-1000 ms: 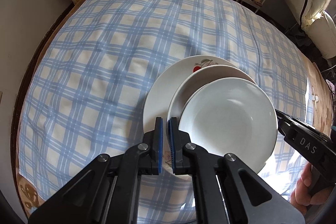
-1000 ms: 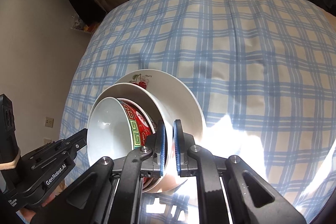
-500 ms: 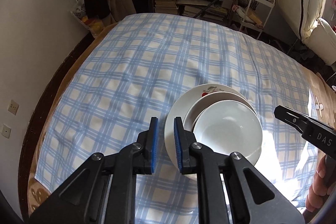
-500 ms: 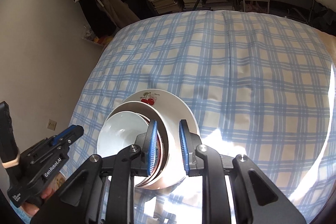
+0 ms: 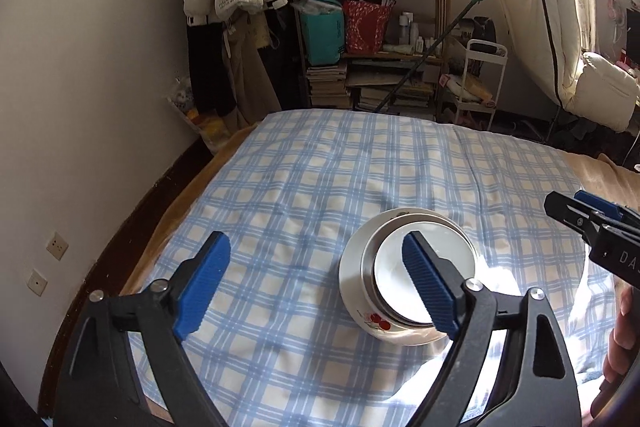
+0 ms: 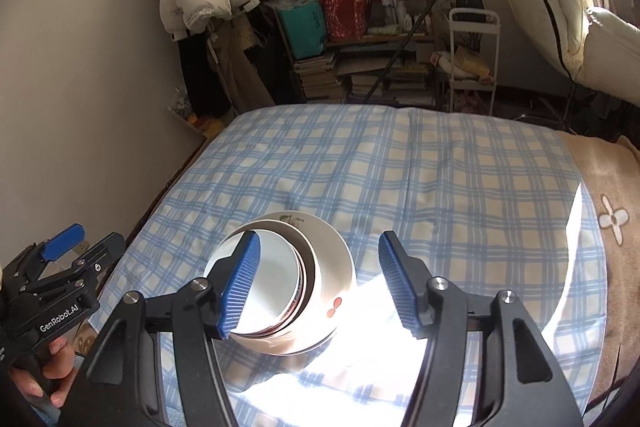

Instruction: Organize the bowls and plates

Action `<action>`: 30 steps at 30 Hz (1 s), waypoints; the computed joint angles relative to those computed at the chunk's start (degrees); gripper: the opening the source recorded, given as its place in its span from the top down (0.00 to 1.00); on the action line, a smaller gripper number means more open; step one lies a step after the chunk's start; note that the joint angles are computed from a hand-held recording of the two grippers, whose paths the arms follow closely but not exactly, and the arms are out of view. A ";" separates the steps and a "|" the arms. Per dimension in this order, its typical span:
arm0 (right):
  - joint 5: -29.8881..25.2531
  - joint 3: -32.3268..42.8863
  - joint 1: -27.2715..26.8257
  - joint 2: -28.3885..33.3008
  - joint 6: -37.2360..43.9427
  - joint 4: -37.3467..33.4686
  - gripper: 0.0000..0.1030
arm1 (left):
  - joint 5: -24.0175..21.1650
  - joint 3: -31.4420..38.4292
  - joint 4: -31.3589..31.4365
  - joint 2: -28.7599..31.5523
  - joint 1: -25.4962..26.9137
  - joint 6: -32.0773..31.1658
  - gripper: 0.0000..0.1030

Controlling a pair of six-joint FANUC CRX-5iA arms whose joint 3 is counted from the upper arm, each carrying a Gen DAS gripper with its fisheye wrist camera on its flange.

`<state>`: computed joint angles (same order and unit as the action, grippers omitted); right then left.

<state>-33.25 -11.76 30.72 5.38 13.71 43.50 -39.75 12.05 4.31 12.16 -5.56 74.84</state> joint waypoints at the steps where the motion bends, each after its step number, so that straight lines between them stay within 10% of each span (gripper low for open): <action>1: 0.50 -1.48 -0.02 -0.74 -2.68 3.66 0.27 | 0.73 -1.01 0.11 -0.85 0.06 -0.73 0.10; 9: 1.21 -10.33 -0.17 -5.94 -18.84 26.04 0.01 | 9.76 -10.02 0.10 -8.10 0.48 -2.96 0.05; 17: -1.50 -11.40 1.50 -6.21 -19.55 26.62 0.00 | 16.55 -17.37 7.20 -12.17 2.15 -7.65 0.02; 30: -2.89 -11.62 1.67 -4.62 -19.93 31.25 0.00 | 15.41 -14.70 -0.96 -10.83 1.44 0.57 0.01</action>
<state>-36.14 -23.38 32.39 0.75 -6.23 74.75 -24.34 -2.65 3.35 1.33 -4.12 75.41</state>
